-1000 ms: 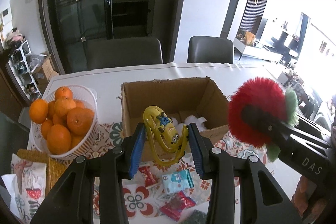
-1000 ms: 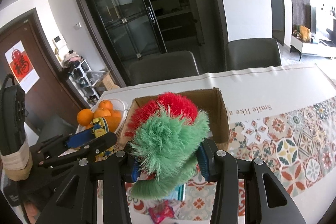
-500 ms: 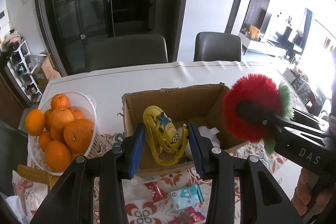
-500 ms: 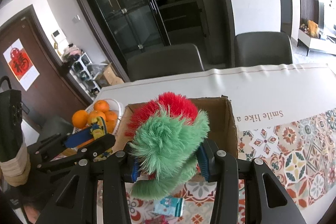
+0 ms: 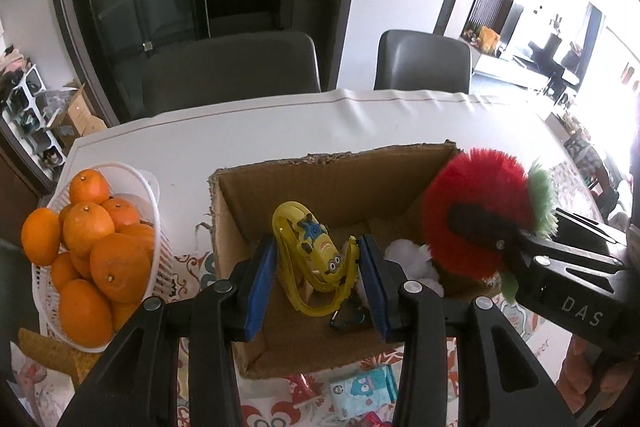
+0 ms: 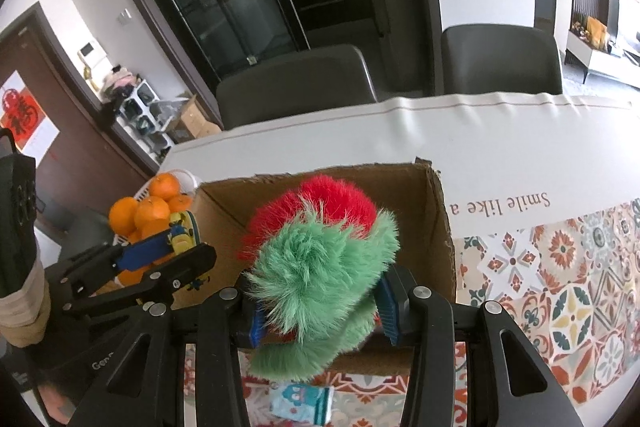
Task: Organize soft objects
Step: 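Open both tools to drop the fuzzy plush and keychain into the box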
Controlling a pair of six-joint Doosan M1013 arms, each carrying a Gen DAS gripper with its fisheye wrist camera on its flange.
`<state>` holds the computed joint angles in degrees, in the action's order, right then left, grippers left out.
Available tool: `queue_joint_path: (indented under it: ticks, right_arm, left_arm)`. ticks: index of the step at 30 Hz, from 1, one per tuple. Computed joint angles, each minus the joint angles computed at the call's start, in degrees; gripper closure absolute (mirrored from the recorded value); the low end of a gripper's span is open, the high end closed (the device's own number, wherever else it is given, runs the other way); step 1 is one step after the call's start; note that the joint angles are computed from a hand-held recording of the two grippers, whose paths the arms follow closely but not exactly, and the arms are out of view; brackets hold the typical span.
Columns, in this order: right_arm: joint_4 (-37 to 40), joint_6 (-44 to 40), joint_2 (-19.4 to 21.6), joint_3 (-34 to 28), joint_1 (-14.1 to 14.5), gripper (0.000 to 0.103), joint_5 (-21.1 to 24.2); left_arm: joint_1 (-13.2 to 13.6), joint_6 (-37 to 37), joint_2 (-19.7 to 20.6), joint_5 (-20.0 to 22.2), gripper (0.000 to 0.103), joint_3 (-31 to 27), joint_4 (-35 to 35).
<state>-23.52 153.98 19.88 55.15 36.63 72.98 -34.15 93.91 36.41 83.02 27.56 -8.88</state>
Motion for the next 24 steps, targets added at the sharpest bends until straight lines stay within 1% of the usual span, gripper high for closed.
queue_joint_path:
  ticks: [6,11,12,13,15,16,20,24]
  right_arm:
    - [2.6,-1.0,0.5,0.4,-1.0,0.058,1.0]
    - [4.0,-1.0,0.8,0.6,-1.5,0.055,1.0]
    - [4.3,-1.0,0.8,0.6,-1.6,0.052,1.1]
    - [4.6,-0.9,0.9,0.5,-1.7,0.048,1.4]
    - [4.8,-0.6,1.1,0.2,-1.7,0.042,2.1]
    - [4.4,-0.5,1.2,0.0,-1.5,0.042,2.5]
    - [2.5,-0.8,1.8,-1.6,-0.7,0.042,4.7]
    - [-0.4,-0.8,2.3,-3.1,0.7,0.042,6.8]
  left_arm:
    - [-0.2,0.3,1.9,2.2,0.059,-1.9,0.3]
    - [-0.2,0.4,2.7,4.1,0.057,-2.5,0.2]
    - [-0.1,0.5,2.8,4.3,0.055,-2.4,-0.1]
    - [-0.1,0.5,2.7,4.4,0.049,-2.3,-0.1]
    - [-0.1,0.2,2.1,3.7,0.043,-1.2,0.4]
    - [-0.1,0.1,1.8,3.2,0.042,-0.7,0.6]
    - [-0.1,-0.3,0.5,1.9,0.039,1.2,1.4]
    - [0.0,-0.5,-1.9,-0.1,0.039,4.6,1.7]
